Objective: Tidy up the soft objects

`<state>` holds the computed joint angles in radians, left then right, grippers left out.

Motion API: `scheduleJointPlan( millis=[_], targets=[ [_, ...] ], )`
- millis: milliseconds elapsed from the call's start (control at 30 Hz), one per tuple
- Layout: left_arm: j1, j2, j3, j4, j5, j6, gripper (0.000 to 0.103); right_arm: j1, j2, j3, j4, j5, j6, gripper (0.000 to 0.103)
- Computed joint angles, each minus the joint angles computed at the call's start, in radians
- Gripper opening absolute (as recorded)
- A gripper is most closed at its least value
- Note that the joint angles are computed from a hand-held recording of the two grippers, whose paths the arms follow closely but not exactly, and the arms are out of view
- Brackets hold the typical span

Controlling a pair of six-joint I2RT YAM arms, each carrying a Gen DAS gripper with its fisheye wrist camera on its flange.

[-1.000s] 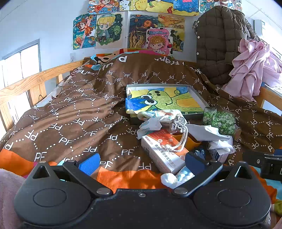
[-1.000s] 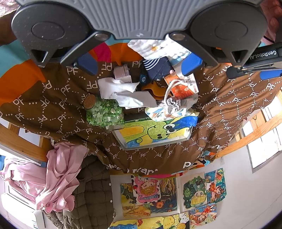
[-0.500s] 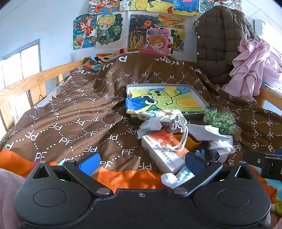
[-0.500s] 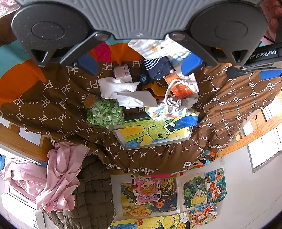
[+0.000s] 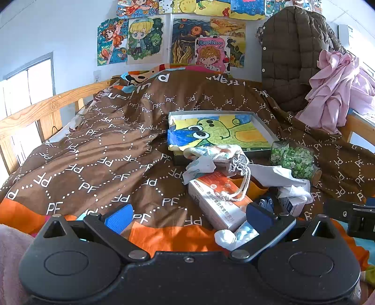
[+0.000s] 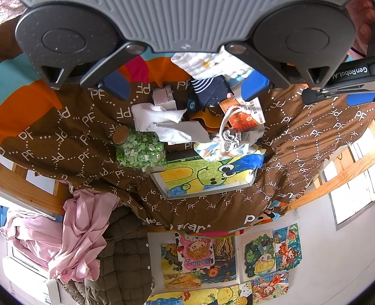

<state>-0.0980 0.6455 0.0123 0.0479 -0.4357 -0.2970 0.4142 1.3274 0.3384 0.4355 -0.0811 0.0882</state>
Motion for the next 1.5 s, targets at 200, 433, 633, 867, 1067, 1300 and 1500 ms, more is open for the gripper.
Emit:
scheduleJointPlan(
  millis=[200,433,633,867,1067,1300,1500],
  targets=[
    [0.000,0.001,0.000,0.000,0.000,0.000,0.102,-0.010,0.009,0.002,0.001,-0.001,0.004,0.103],
    [0.000,0.001,0.000,0.000,0.000,0.000,0.102,-0.013,0.011,0.005,-0.002,0.000,0.006,0.103],
    [0.000,0.001,0.001,-0.002,0.000,0.000,0.102,-0.030,0.015,0.020,-0.029,-0.017,0.019,0.103],
    [0.002,-0.019,0.001,-0.025,0.008,0.004,0.102,-0.038,0.017,0.036,-0.057,-0.023,0.028,0.103],
    [0.007,-0.006,0.002,-0.021,0.022,0.010,0.102,-0.034,0.030,0.069,-0.108,-0.005,0.037,0.103],
    [0.066,0.069,0.048,-0.024,0.112,0.045,0.102,-0.090,0.077,0.150,-0.183,-0.091,0.020,0.103],
    [0.137,0.228,0.117,0.026,0.276,0.179,0.102,-0.152,0.175,0.253,-0.143,-0.152,-0.105,0.103]
  ],
)
